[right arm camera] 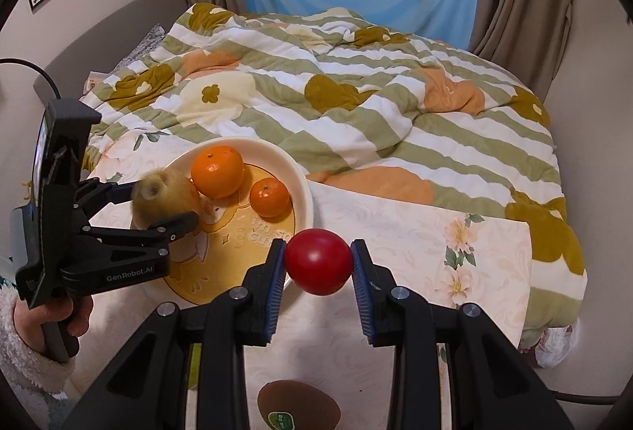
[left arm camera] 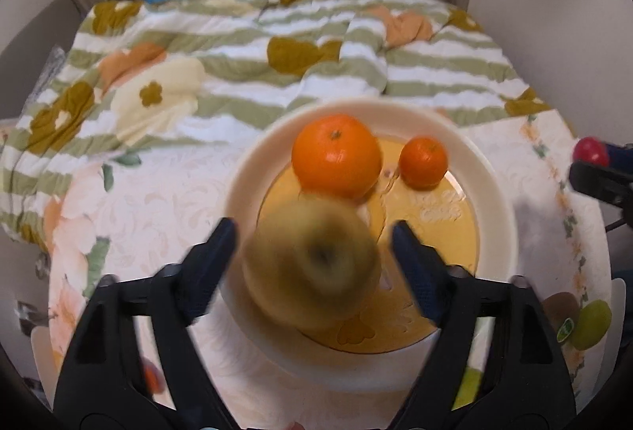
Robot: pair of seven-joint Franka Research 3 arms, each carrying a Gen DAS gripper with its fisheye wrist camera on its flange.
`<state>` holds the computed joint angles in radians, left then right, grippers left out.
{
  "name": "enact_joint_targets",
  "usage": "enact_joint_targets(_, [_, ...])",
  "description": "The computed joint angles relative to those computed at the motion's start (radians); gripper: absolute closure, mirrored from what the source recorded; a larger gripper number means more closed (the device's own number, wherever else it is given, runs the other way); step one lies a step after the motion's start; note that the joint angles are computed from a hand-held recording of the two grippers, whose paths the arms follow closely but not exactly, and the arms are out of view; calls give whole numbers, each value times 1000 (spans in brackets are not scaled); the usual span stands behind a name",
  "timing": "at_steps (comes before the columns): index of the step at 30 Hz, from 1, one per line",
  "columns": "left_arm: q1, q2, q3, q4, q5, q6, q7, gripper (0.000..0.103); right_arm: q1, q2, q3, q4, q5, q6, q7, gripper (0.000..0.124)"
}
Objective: Organize fruits
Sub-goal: 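Carry the pear into the white bowl and open the left tool while the right carries the red fruit, then lower the red fruit into the white bowl and open the right tool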
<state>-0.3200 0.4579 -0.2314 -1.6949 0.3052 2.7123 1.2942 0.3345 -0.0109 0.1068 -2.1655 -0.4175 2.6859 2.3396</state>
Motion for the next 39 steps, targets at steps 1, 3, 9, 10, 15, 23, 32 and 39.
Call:
enact_joint_targets(1, [-11, -15, 15, -15, 23, 32, -20, 0, -1, 0, -1, 0, -1, 3, 0, 94])
enact_joint_targets(3, [-16, -33, 23, -28, 45, 54, -33, 0, -2, 0, -2, 1, -4, 5, 4, 94])
enact_joint_targets(9, [14, -79, 1, -53, 10, -3, -15, 0, -3, 1, -1, 6, 7, 24, -7, 94])
enact_joint_targets(10, [22, -93, -2, -66, 0, -8, -10, 0, -2, 4, -1, 9, 10, 28, -15, 94])
enact_joint_targets(15, [43, -165, 7, -138, -15, -20, -33, 0, 7, 31, -3, 26, 57, 57, -67, 94])
enact_joint_targets(23, [70, -278, 26, -254, 14, -27, -116, 0, 41, 124, -13, 93, 218, 94, -224, 94])
enact_joint_targets(32, [101, -346, 28, -356, 10, -22, -161, 0, 88, 230, -44, 172, 317, 82, -369, 94])
enact_joint_targets(39, [120, -367, 28, -401, -19, -7, -152, 0, 128, 254, -78, 189, 266, 72, -344, 94])
